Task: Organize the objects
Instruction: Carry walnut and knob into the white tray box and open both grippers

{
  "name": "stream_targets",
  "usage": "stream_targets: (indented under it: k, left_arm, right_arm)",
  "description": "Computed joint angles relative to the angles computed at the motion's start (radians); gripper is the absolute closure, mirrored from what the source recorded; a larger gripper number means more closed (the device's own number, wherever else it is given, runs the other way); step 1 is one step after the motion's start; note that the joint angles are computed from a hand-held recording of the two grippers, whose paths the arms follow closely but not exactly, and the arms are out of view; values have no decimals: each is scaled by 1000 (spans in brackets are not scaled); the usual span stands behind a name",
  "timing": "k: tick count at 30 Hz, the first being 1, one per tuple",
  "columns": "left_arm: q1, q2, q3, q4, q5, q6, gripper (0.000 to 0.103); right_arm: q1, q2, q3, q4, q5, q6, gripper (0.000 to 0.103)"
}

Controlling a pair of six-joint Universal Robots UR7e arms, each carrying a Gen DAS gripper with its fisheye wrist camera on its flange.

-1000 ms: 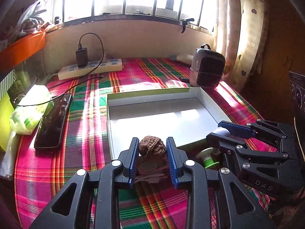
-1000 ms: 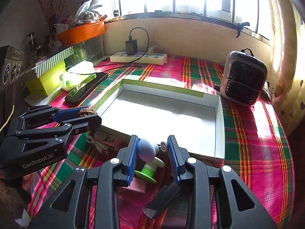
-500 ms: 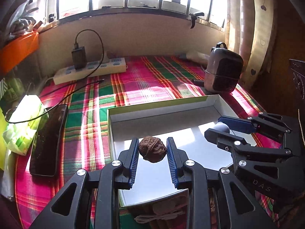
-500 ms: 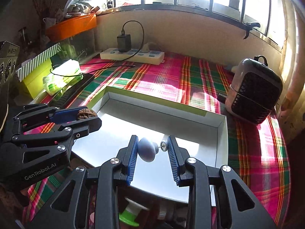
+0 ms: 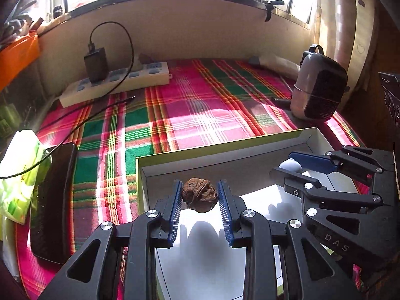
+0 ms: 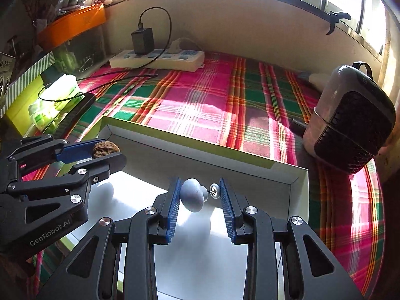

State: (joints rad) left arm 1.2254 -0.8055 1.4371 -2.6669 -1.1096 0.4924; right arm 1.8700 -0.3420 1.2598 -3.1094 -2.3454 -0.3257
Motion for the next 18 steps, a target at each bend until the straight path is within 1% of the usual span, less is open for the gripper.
stream_targets:
  k: [4, 7, 13, 18]
  left_arm:
    - [3, 17, -22, 18, 7, -1, 76]
    - [5, 29, -37, 28, 17, -9, 76]
    - [6, 44, -56, 45, 28, -14, 76]
    - [6, 54, -67, 49, 37, -4, 76]
  right_arm:
    - [-7, 8, -30, 33, 4, 14, 70]
    - [-9, 22, -62, 64, -13, 15, 70]
    - [-15, 32, -83, 87, -16, 17, 70]
    - [-14, 39, -100, 111, -39, 25, 70]
